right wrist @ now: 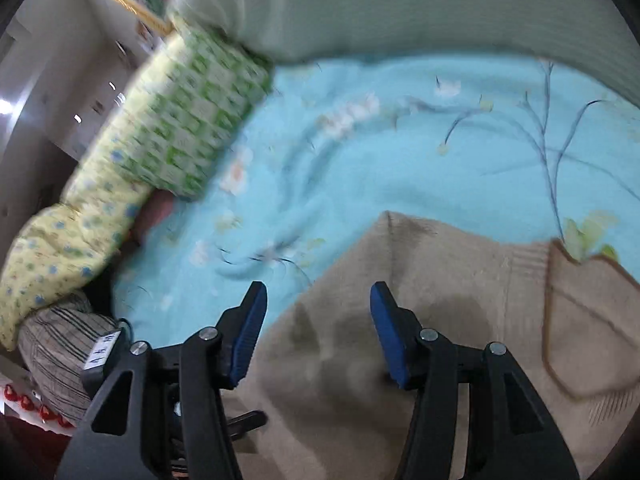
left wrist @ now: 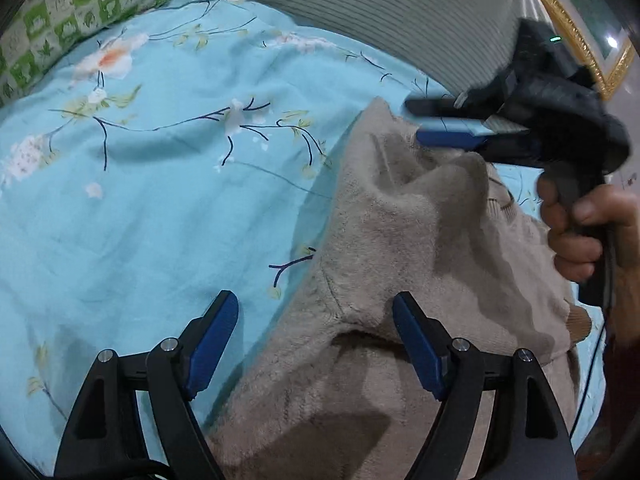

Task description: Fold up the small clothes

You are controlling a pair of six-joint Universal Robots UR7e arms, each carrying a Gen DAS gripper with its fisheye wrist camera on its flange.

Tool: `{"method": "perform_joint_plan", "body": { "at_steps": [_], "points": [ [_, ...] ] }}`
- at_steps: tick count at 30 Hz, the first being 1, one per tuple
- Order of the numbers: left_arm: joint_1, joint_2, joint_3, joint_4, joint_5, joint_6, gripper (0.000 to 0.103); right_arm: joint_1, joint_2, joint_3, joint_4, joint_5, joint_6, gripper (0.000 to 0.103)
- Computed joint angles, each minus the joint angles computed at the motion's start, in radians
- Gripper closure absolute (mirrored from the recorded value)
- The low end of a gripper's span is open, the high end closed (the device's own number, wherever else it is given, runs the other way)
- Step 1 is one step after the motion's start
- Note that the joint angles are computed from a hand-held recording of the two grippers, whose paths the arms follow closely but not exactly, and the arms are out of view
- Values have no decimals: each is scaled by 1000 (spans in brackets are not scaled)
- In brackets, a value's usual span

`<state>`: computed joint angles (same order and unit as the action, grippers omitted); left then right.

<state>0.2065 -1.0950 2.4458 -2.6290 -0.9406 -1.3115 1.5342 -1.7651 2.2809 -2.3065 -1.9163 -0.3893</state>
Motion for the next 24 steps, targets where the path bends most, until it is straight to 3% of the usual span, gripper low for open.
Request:
{"method": "perform_joint_plan", "body": {
  "at_steps": [2,4,5,6,9,12,16,19,22,24],
  "points": [
    [-2,0,15,-34,1,20,22,1,34,-2,61,-60,8,48],
    [-2,-1,25,-59,-1,26,22,-4,35,8,96,-74,-27,49],
    [-3,-1,29,-70,-2,28,21,5,31,26,65,-84,-69,65],
    [-5,-2,32,-72,-2,28,21,9,31,31,47,-83,-90,95],
    [-7,-10,40,-72,6,27,21,4,47,28,-85,7,-140,99],
    [-6,8,33,-69,14,33,20,8,95,27,-197,51,-136,99],
    [-1,23,23,-73,15,43,19,48,197,55,-318,-73,-124,99],
    [-6,14,25,-62,9,39,19,43,180,79,-362,-84,-104,97],
    [-15,-13,25,-11,0,17,19,75,117,98,-379,-98,-55,77],
    [-39,-47,21,84,-9,-23,19,95,1,129,-355,-60,-36,55]
  ]
}}
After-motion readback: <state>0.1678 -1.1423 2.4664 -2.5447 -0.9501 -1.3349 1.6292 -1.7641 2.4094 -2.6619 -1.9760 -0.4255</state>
